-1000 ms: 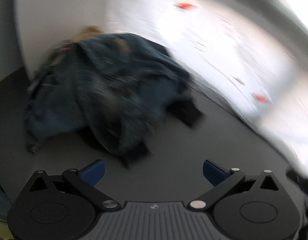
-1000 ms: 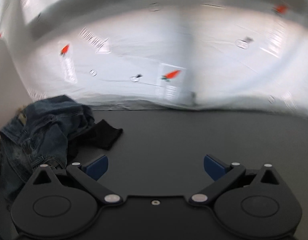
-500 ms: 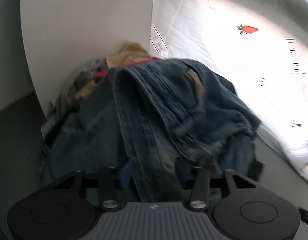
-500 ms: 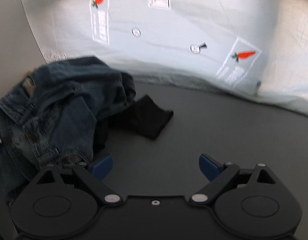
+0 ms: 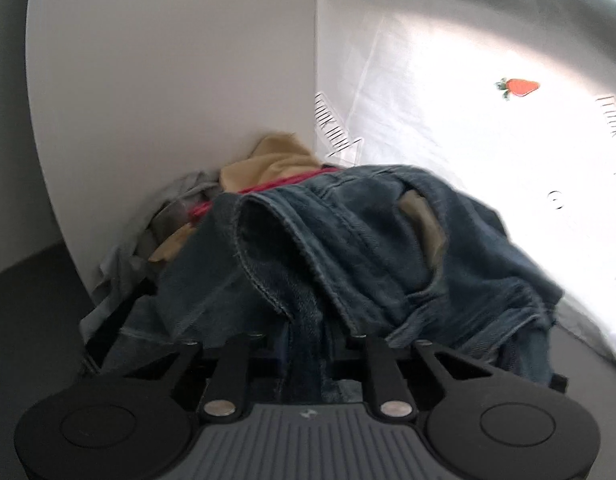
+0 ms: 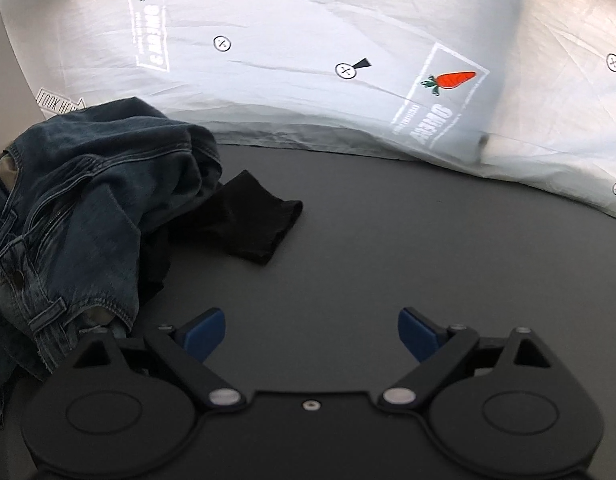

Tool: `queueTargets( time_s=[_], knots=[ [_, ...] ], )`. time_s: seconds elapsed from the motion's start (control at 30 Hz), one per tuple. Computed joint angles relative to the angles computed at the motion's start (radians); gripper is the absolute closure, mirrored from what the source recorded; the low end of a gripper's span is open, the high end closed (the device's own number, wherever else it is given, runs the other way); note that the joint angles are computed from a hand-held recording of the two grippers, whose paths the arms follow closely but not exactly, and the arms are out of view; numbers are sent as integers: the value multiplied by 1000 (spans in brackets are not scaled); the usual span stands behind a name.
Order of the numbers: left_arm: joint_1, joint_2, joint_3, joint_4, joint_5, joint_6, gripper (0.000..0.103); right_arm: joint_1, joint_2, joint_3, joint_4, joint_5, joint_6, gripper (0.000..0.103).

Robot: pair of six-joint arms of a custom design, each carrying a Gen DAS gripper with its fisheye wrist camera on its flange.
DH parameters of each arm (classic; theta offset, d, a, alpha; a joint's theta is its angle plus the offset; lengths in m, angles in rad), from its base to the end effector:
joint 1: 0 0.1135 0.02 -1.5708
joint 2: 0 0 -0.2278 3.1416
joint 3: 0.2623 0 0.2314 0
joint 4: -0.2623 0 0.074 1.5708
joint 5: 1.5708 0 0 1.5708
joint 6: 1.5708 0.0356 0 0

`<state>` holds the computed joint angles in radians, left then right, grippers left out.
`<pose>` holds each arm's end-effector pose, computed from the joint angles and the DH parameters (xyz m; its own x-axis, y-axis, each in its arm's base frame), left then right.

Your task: Fold clothes

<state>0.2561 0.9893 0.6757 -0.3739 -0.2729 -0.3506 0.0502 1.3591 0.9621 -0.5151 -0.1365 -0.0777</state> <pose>0.2004 0.0624 0.2233 -0.4236 -0.4528 -0.7846 -0.6292 0.7702 -0.1048 0.2677 0.0183 0.2187 -0.7771 -0.1160 -0.6186 -0.1938 0.9792 0.0598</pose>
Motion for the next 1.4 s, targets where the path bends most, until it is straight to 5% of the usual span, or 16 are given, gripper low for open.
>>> queueTargets(
  time_s=[0.2,0.37,0.47,0.57,0.73,0.87,1.0,1.07,1.17,1.4],
  knots=[
    [-262,-151,38,-136,-180,-71,91,-91,-73,-18,-32,-49,-26,9],
    [-701,-181,180,-298,-403,-156,93,-256,-150,-43,-66,-137,-76,9],
    [-1043,-28,341,-336,-565,-235,94,-445,-155,-31,-104,-246,-140,9],
    [-1287,216,526,-273,-656,-203,94,-712,-113,27,-170,-387,-269,9],
    [-1443,637,880,-58,-489,-104,93,-1133,124,258,-268,-543,-478,9],
    [-1413,1067,1354,-175,-210,-234,88,-1345,369,498,-304,-539,-549,9],
    [-1430,1341,1739,-352,-149,-284,80,-1470,554,685,-338,-519,-593,8],
    [-1443,1299,1672,-353,-149,-300,69,-1491,613,735,-355,-509,-607,8],
    [-1458,1136,1403,-326,-193,-321,67,-1492,663,760,-407,-514,-654,9],
    [-1425,713,816,-465,-312,-601,56,-1420,529,475,-399,-481,-731,15]
  ],
)
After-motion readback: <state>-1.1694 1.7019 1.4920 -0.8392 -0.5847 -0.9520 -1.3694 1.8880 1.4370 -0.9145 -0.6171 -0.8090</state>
